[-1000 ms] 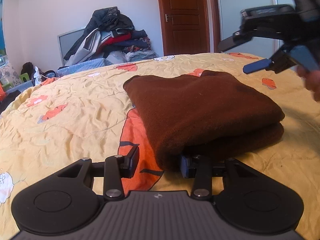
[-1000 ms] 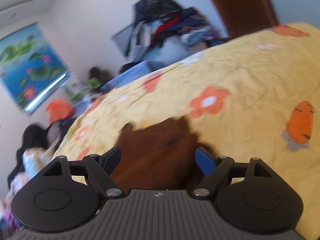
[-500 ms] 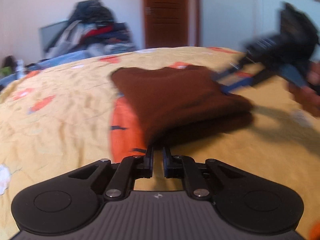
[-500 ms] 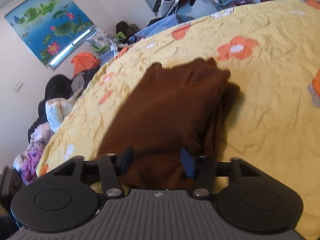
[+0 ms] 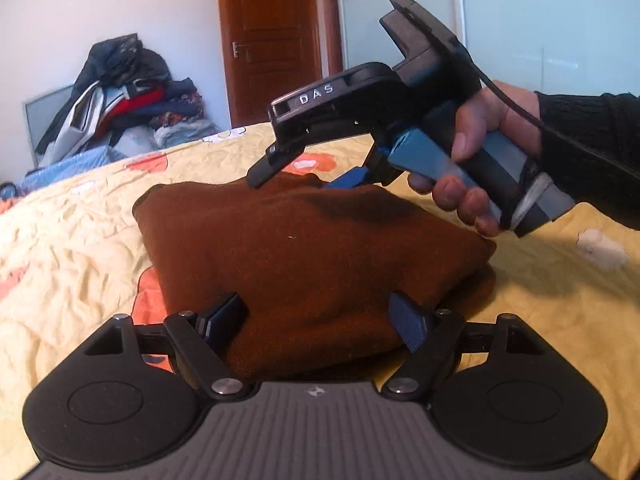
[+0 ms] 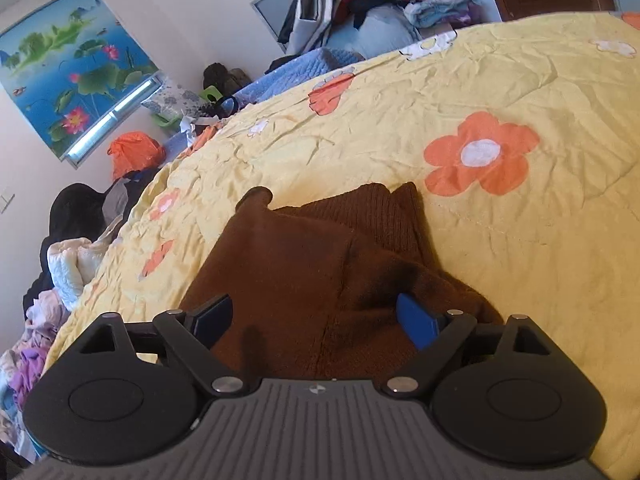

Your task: Fold small clothes

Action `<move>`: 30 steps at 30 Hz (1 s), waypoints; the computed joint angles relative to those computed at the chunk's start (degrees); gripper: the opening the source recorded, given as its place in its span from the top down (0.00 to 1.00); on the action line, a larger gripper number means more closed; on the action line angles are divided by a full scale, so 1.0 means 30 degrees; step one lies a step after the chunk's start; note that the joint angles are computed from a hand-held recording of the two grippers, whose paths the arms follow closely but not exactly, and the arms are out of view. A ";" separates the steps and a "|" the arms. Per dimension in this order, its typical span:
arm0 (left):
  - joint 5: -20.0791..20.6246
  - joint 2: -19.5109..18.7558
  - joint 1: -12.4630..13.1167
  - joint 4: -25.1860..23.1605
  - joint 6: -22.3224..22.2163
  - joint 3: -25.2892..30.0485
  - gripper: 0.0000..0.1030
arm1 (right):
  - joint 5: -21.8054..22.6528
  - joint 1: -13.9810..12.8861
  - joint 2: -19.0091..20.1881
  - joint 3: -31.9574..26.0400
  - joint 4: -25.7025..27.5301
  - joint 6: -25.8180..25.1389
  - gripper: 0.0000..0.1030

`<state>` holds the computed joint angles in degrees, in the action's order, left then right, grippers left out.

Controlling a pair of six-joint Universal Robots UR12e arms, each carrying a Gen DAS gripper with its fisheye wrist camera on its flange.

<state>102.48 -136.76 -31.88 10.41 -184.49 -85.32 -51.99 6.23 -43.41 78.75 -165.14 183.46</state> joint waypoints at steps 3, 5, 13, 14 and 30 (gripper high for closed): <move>-0.0143 -0.0058 -0.0008 0.0169 -0.0167 -0.0045 0.20 | -0.1713 0.0356 -0.0273 -0.0588 0.1509 -0.0117 0.19; -0.0153 -0.0075 -0.0020 0.0231 -0.0200 -0.0090 0.20 | -0.1572 0.0438 -0.0341 -0.0613 0.0555 0.0671 0.17; -0.0228 0.0105 0.0007 0.0044 -0.0261 -0.0102 0.19 | -0.1654 0.1210 0.0901 -0.2799 0.3767 -0.2733 0.01; -0.0205 0.0116 0.0022 -0.0047 -0.0255 -0.0045 0.19 | -0.1572 0.1255 0.1159 -0.2903 0.3066 -0.2892 0.00; -0.0409 0.0136 0.0149 -0.0022 -0.0392 -0.0004 0.18 | -0.5588 0.2104 0.0118 -0.1813 0.2623 -0.5400 0.00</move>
<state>101.25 -136.35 -31.44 10.34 -185.67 -85.33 -68.75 12.54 -43.06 73.31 -157.27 167.26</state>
